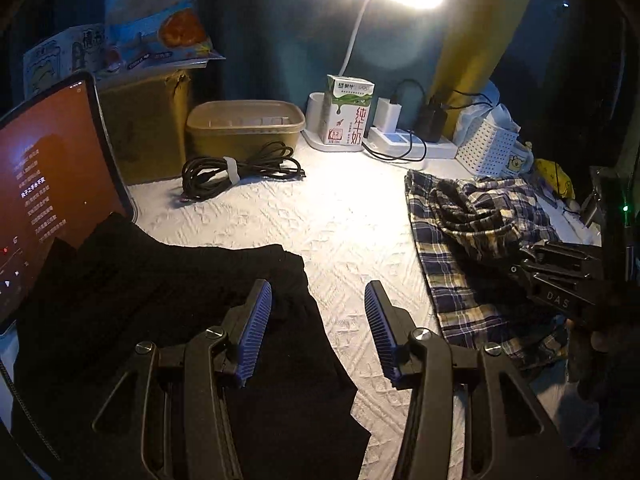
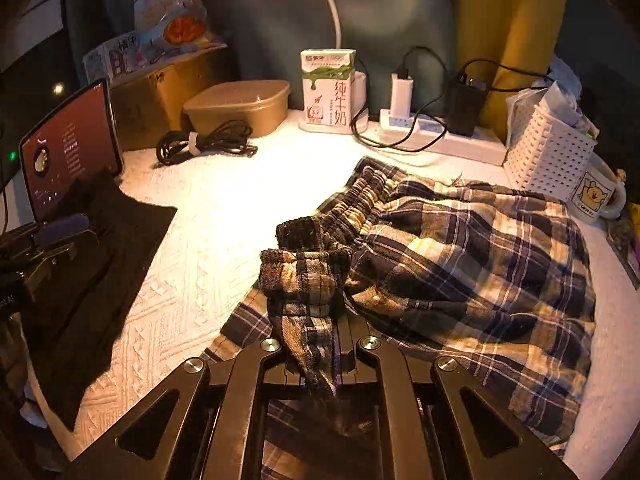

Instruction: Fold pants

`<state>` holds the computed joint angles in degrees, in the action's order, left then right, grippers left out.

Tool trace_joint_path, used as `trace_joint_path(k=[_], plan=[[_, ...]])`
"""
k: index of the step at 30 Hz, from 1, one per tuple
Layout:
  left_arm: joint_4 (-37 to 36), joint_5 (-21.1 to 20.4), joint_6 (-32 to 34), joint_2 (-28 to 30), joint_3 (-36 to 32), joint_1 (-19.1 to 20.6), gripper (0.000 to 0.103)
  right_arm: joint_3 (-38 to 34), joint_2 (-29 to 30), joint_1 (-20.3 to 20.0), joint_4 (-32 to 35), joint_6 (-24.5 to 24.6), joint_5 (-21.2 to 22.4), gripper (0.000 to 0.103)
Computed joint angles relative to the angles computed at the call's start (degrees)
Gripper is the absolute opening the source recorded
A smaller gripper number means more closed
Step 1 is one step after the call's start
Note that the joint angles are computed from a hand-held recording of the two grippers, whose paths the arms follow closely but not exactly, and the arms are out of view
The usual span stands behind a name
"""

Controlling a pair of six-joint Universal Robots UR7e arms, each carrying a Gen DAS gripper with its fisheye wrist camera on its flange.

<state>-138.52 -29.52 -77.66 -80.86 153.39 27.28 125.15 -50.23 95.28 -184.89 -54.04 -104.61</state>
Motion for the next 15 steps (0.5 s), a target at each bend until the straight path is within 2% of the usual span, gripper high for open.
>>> trace_joint_path(k=[1,2,4,5,6,10,15], plan=[[-0.2,-0.1,0.1,0.4,-0.1,0.0,0.048,0.2,-0.1,0.0,-0.1,-0.3,0.2,0.015],[-0.6,-0.2,0.2,0.8,-0.3,0.1,0.048,0.4,-1.0,-0.1,0.9,-0.9,0.8,0.022],[-2.4,-0.2,1.6,2.0,-0.8,0.5,0.048,0.5,-2.1,-0.3,2.6,-1.4,1.4,0.052],[-3.5,-0.2,2.5,3.0,-1.2,0.7,0.048,1.0,-3.6,-1.0,5.0,-1.6,3.7,0.085],[-4.4,-0.1,3.3,3.7,-1.7,0.9,0.048,1.4,-4.8,-1.5,6.5,-1.9,5.8,0.092],[-8.5,0.4,7.9,7.1,-4.0,1.6,0.048,3.0,-7.8,-2.3,8.2,-3.9,8.7,0.092],[-18.2,-0.3,18.4,13.9,-8.0,3.8,0.049,2.8,-11.9,-5.1,9.4,-3.7,11.4,0.092]])
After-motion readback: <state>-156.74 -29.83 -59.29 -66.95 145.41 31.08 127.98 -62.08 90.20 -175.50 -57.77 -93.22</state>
